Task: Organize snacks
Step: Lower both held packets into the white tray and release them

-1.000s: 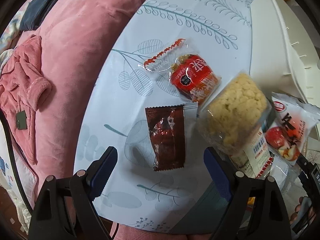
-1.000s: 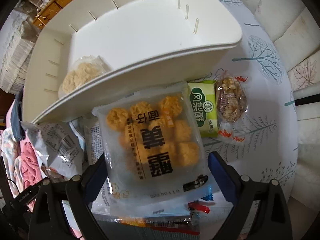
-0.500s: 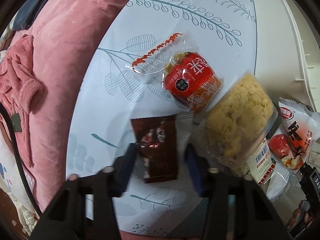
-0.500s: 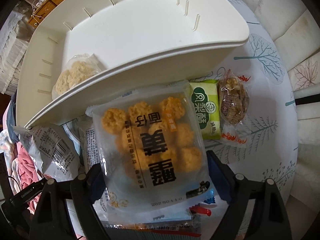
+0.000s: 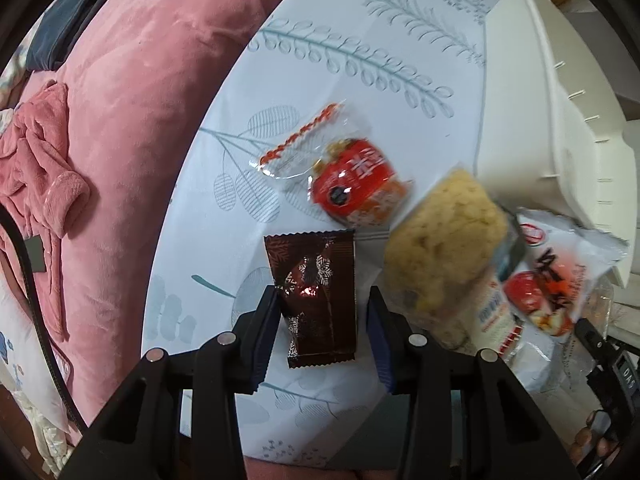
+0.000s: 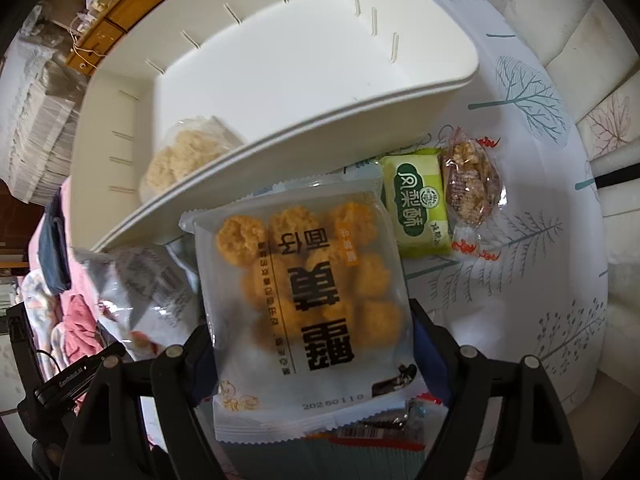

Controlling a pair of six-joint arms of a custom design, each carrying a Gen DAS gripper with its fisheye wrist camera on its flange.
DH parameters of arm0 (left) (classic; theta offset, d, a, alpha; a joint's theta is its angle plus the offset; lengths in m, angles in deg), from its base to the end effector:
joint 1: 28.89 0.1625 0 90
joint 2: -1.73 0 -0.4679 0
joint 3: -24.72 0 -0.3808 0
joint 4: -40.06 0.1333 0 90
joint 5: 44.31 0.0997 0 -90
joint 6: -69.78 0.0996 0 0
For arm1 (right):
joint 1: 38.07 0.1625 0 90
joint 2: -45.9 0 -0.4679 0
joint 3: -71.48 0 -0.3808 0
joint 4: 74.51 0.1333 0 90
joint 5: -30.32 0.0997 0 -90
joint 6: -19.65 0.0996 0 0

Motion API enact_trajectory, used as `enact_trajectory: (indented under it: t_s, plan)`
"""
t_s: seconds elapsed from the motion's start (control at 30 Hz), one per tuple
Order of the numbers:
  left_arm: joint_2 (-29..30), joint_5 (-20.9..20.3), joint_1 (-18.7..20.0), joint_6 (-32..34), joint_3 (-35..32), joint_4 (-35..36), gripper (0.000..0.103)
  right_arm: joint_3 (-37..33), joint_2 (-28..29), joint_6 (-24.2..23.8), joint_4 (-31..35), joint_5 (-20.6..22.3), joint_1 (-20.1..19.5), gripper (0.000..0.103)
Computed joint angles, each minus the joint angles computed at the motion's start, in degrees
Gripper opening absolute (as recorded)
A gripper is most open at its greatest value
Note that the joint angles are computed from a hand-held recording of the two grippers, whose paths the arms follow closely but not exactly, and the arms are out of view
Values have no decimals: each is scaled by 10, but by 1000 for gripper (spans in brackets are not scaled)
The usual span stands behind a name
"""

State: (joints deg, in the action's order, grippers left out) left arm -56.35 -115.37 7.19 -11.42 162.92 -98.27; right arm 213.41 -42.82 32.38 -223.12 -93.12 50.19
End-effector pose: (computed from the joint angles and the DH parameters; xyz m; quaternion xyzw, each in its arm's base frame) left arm -0.1836 -0.3387 0.0519 -0.1799 0.9325 -0.0431 0.3101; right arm 0.0679 -0.3478 0.2520 -0.1339 -0.9473 0.0724 0.2817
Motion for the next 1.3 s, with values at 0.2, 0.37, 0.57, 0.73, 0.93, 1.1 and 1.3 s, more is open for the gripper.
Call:
enact_trajectory:
  t_s: [0.2, 0.37, 0.57, 0.73, 0.93, 1.1, 1.3]
  plan:
    - [-24, 4, -15, 11, -28, 28, 41, -7, -43, 1, 24, 9, 22, 81]
    - [-35, 17, -25, 35, -64, 66, 41, -4, -79, -8, 27, -4, 39, 81]
    - [-37, 39, -30, 73, -103, 81, 41, -19, -98, -13, 22, -18, 62, 81]
    - [-23, 67, -36, 110, -149, 89, 41, -38, -95, -30, -2, -26, 74, 81]
    - [1, 98, -33, 153, -196, 86, 41, -57, -83, -61, -46, -6, 76, 81]
    - [20, 110, -31, 179, -217, 65, 41, -59, -68, -96, -98, 25, 65, 82]
    - [44, 104, -27, 236, -218, -11, 41, -58, -41, -126, -154, 58, 43, 84]
